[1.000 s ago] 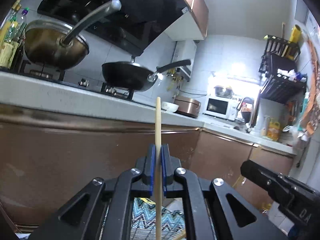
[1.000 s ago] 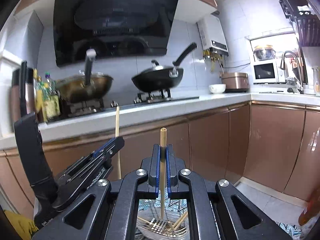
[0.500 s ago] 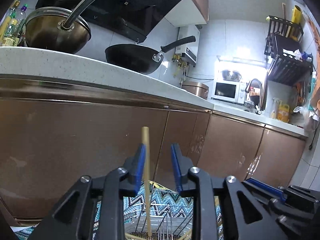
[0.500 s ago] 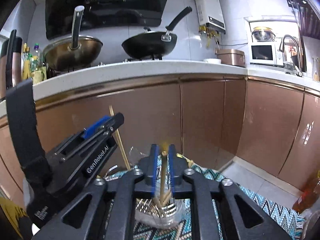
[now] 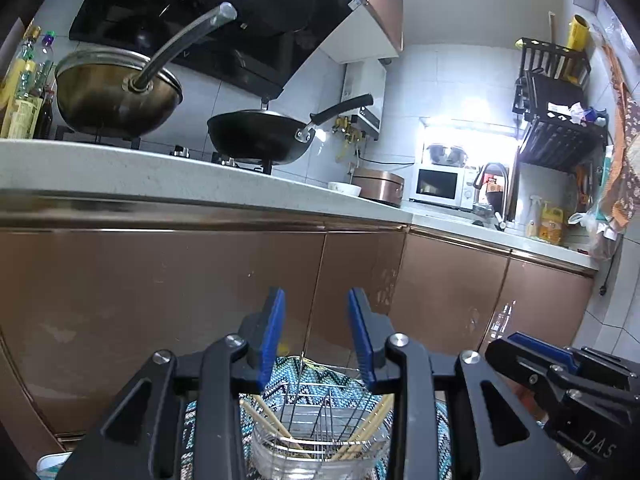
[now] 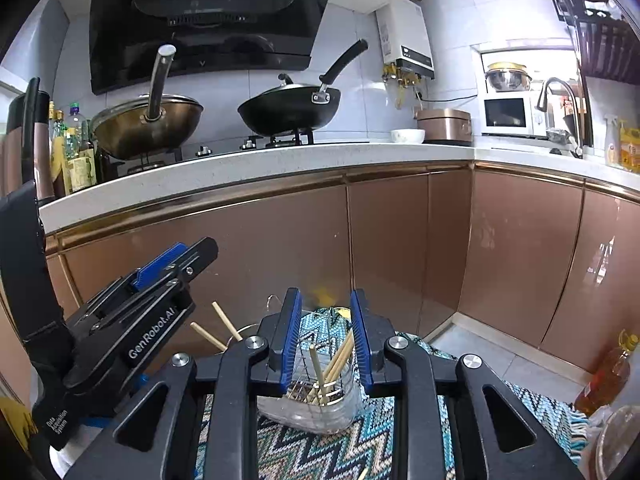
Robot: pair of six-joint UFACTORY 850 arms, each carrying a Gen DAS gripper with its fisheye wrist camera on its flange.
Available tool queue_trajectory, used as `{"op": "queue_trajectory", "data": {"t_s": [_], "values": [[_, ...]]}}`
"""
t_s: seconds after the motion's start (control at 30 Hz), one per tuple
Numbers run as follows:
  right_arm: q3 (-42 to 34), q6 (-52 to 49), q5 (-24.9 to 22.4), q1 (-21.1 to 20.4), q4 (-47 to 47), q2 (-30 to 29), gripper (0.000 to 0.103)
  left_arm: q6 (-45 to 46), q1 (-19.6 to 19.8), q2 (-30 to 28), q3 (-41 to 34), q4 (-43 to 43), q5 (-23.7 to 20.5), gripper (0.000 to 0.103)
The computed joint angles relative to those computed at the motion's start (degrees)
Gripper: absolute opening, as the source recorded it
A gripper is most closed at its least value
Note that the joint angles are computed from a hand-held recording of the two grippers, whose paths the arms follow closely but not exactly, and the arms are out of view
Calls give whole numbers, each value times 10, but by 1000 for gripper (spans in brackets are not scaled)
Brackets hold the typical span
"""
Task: Organize utensils
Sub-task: 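Open the left gripper over the basket while the right gripper opens, dropping both chopsticks, then close the left gripper on the pale-blue spoon while the right gripper closes on the last chopstick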
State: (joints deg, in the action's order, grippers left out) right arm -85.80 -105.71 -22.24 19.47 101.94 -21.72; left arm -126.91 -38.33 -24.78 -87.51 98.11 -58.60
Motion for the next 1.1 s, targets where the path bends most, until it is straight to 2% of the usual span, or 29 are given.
{"op": "queue_trajectory", "data": {"t_s": [0.27, 0.37, 0.63, 0.7, 0.87, 0.97, 1.1], "values": [[47, 23, 4, -5, -15, 49, 26, 24, -31, 45, 35, -22, -30, 37], [66, 48, 5, -9, -41, 67, 26, 38, -39, 67, 55, -45, -21, 38], [71, 274, 9, -21, -259, 67, 27, 93, -22, 154, 154, -185, 132, 38], [73, 319, 3, -25, -304, 61, 27, 106, -15, 164, 171, -215, 166, 38], [61, 438, -28, -30, -425, 32, 27, 177, 23, 173, 204, -310, 286, 38], [48, 491, -59, -34, -473, 6, 28, 300, 58, 161, 212, -439, 379, 38], [14, 563, -106, -36, -540, -37, 31, 481, 88, 127, 201, -629, 418, 38]]}}
